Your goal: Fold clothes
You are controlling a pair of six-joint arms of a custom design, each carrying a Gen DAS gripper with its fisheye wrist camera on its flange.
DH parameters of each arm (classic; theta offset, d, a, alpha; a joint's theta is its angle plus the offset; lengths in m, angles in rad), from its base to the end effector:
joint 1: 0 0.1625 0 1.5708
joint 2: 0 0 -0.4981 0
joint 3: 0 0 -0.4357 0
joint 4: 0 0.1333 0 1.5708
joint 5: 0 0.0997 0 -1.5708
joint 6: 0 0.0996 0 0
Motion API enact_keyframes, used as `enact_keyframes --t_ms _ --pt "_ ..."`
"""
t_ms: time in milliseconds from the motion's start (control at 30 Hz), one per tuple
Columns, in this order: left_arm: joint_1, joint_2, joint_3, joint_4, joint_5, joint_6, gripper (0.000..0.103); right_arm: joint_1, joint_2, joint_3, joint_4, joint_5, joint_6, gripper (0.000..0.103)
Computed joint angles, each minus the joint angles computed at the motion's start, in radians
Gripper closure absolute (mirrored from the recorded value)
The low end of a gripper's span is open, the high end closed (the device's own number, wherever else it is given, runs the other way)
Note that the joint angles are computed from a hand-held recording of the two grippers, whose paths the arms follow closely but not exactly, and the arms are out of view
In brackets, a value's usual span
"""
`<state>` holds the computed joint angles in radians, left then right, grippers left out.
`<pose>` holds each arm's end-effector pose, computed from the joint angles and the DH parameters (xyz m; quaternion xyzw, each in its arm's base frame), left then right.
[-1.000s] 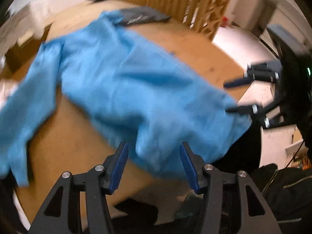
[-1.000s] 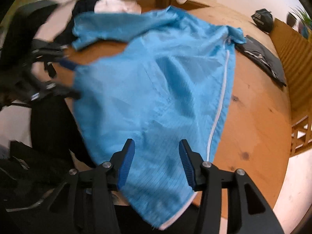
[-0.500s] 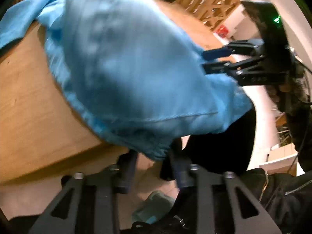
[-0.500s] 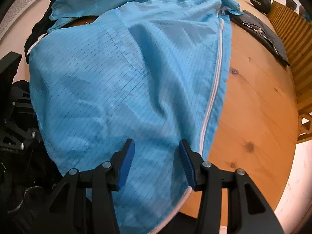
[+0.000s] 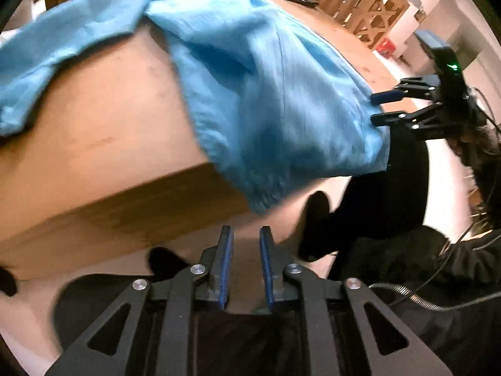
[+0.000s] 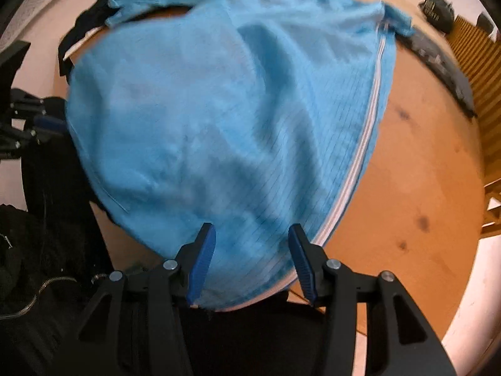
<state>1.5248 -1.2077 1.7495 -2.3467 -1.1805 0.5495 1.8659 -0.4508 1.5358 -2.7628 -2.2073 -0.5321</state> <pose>0.1403 -0.6757 0.3370 0.2642 0.9381 -0.0630 0.2151 0.2918 -0.7051 -0.0748 0.3659 -0.8752 0.0135 0.3163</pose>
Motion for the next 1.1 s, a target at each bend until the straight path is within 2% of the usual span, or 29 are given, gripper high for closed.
enact_keyframes --t_ms 33,100,133,267,333,367,400,533,567,600,633,700,733,767,833,867,933,1000,1100 --pt "-0.002 -0.01 0.0 -0.002 0.01 0.008 0.084 0.004 -0.008 0.007 -0.008 0.011 -0.006 0.055" --pt "-0.018 -0.018 -0.003 -0.02 -0.019 0.053 0.061 0.012 -0.022 0.02 -0.017 0.032 -0.009 0.055" --pt "-0.026 -0.017 0.001 -0.051 -0.027 0.093 0.057 0.016 -0.029 0.027 -0.016 0.04 -0.005 0.055" --pt "-0.031 0.026 -0.025 -0.051 -0.027 0.195 0.057 0.018 -0.034 0.05 -0.039 0.008 -0.008 0.052" --pt "-0.023 0.074 -0.069 0.01 -0.057 0.19 0.065 0.01 -0.036 0.06 -0.048 -0.006 0.001 0.052" --pt "-0.031 0.089 -0.086 0.037 -0.06 0.164 0.091 0.003 -0.033 0.056 -0.049 -0.009 0.007 0.052" --pt "-0.037 0.088 -0.086 0.044 -0.074 0.152 0.101 -0.005 -0.03 0.052 -0.05 -0.011 0.013 0.052" --pt "-0.061 0.0 -0.012 -0.022 -0.137 0.195 0.1 -0.019 -0.018 0.026 -0.026 -0.025 0.032 0.052" --pt "-0.057 -0.012 -0.002 -0.007 -0.112 0.181 0.092 -0.02 -0.017 0.022 -0.014 -0.025 0.033 0.052" --pt "-0.056 -0.023 0.007 0.012 -0.077 0.163 0.08 -0.02 -0.015 0.018 -0.005 -0.029 0.031 0.052" --pt "-0.045 -0.015 0.003 0.062 0.001 0.115 0.076 -0.018 -0.012 0.01 -0.003 -0.033 0.025 0.052" --pt "-0.034 0.004 -0.004 0.082 0.107 0.072 0.077 -0.015 -0.006 -0.009 -0.032 -0.015 0.011 0.052" --pt "-0.029 0.008 -0.018 0.077 0.118 0.049 0.077 -0.015 -0.004 -0.02 -0.041 0.005 0.012 0.052" --pt "-0.026 0.01 -0.033 0.075 0.111 0.027 0.077 -0.015 0.002 -0.039 -0.041 0.037 0.011 0.052" --pt "-0.031 0.014 -0.075 0.057 0.05 0.018 0.073 -0.017 0.024 -0.085 -0.044 0.092 -0.004 0.052" --pt "-0.042 0.025 -0.092 0.031 0.027 0.053 0.067 -0.017 0.041 -0.112 -0.047 0.114 -0.02 0.052" --pt "-0.059 0.065 -0.144 0.008 -0.011 0.102 0.061 -0.018 0.092 -0.183 -0.039 0.102 -0.039 0.052" --pt "-0.068 0.122 -0.218 0.023 -0.038 0.121 0.06 -0.028 0.115 -0.237 0.055 0.065 0.003 0.052" --pt "-0.07 0.218 -0.336 0.054 0.002 0.12 0.06 -0.033 0.119 -0.277 0.161 0.006 0.022 0.051"
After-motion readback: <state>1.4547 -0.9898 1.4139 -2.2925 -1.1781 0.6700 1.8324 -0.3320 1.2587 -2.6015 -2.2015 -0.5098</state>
